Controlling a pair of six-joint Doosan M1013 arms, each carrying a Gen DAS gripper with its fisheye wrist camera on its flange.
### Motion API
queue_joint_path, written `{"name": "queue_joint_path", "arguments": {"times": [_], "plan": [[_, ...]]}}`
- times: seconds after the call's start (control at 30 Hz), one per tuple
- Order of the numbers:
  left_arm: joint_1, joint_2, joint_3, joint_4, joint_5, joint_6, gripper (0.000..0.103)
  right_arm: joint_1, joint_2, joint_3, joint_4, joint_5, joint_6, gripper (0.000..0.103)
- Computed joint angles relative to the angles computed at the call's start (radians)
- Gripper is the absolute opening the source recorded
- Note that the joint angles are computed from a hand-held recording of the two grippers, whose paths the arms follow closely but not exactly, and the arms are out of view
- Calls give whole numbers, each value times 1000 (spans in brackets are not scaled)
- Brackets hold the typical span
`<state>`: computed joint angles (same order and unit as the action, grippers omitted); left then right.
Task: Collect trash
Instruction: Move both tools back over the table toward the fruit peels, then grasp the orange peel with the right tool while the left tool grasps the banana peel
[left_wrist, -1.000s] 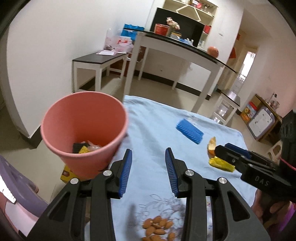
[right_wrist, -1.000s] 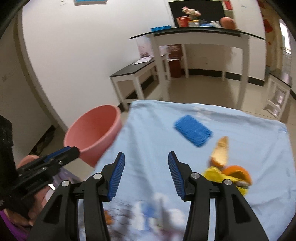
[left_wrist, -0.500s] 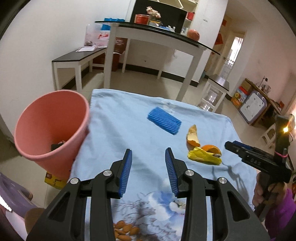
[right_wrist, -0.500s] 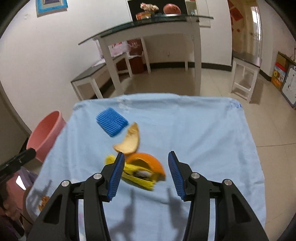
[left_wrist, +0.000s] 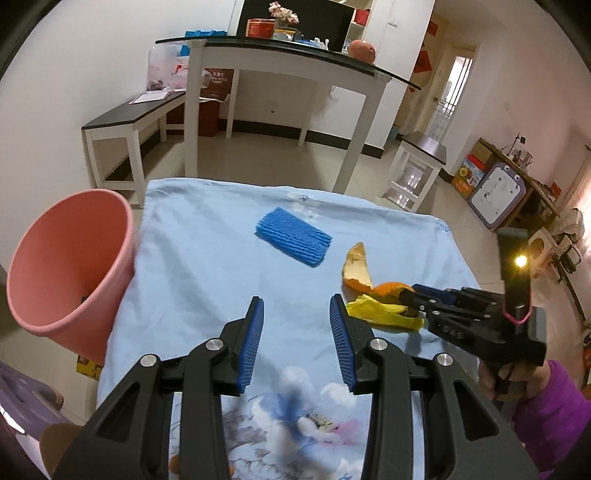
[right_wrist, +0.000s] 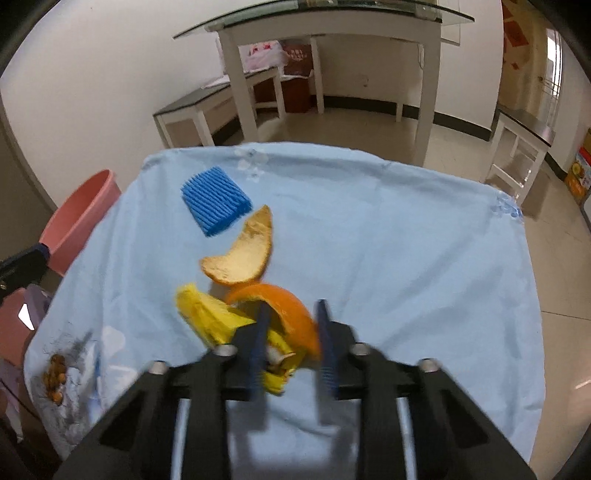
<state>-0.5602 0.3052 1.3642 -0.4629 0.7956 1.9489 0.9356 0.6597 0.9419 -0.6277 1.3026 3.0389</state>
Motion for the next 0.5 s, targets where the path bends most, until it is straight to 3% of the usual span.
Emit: {"name": "queue_joint_path", "arguments": {"times": [0.1, 0.3, 0.5], "plan": [[-12, 12, -17, -2, 13, -5, 38, 1, -28, 53, -13, -52, 96, 6], [-37, 54, -72, -26, 64, -32, 38, 29, -74, 139, -101, -77, 370, 6], [-68, 124, -152, 18, 126, -146, 38, 50, -92, 186, -168, -66, 519, 6]]}}
